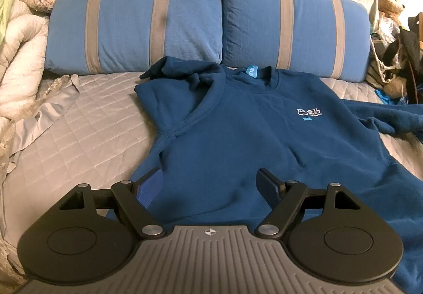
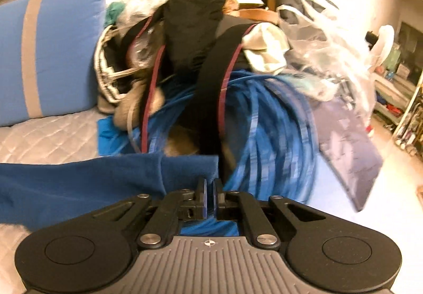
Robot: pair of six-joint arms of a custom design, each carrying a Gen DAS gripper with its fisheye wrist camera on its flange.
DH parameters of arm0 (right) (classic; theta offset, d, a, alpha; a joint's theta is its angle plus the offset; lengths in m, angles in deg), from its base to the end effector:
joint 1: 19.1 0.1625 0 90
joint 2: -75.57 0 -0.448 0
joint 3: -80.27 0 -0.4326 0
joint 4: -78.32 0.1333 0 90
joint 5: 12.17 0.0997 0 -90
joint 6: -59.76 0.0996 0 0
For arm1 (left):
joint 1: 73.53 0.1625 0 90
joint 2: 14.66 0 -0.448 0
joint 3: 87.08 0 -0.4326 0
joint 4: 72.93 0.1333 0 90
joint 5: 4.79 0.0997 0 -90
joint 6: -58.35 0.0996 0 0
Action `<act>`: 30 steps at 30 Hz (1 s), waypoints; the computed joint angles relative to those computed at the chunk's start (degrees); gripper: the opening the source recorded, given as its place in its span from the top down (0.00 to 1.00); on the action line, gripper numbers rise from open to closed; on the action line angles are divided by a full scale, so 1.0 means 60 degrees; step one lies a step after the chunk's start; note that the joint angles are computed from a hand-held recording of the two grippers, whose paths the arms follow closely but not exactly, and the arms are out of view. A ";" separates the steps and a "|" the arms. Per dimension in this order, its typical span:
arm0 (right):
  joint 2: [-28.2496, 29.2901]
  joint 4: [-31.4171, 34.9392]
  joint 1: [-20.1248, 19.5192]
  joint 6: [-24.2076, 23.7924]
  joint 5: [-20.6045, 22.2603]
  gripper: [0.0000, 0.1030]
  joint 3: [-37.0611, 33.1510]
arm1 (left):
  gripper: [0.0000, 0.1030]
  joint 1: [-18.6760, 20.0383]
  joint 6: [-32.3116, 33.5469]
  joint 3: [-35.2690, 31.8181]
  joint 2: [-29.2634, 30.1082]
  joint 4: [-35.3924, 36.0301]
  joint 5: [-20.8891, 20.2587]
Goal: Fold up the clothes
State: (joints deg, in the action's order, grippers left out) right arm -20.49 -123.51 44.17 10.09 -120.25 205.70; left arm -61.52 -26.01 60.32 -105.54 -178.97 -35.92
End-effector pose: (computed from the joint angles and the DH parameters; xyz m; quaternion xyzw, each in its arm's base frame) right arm -0.1050 -0.4360 0.4822 0.0462 -0.7485 0.4384 0.4954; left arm -0.2227 -0.2708 0.1457 0.1244 0.8253 -0.4094 0.3685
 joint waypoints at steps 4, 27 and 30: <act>-0.0088 -0.0240 -0.0359 -0.0337 0.0170 0.95 -0.0142 | 0.25 -0.0024 -0.0049 0.0006 -0.0001 0.0019 -0.0001; 0.1766 -0.2028 0.0115 -0.1784 0.2569 0.16 0.1208 | 0.25 0.0038 -0.0369 -0.0188 0.0177 0.0457 -0.0027; 0.2520 -0.1730 0.0623 -0.1836 0.2669 0.16 0.0921 | 0.25 0.0050 -0.0421 -0.0230 0.0218 0.0537 -0.0039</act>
State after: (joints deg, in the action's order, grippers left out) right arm -5.37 -133.89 47.91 -0.92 -104.24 211.23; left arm -61.22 -28.53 58.94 -104.23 -175.74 -36.15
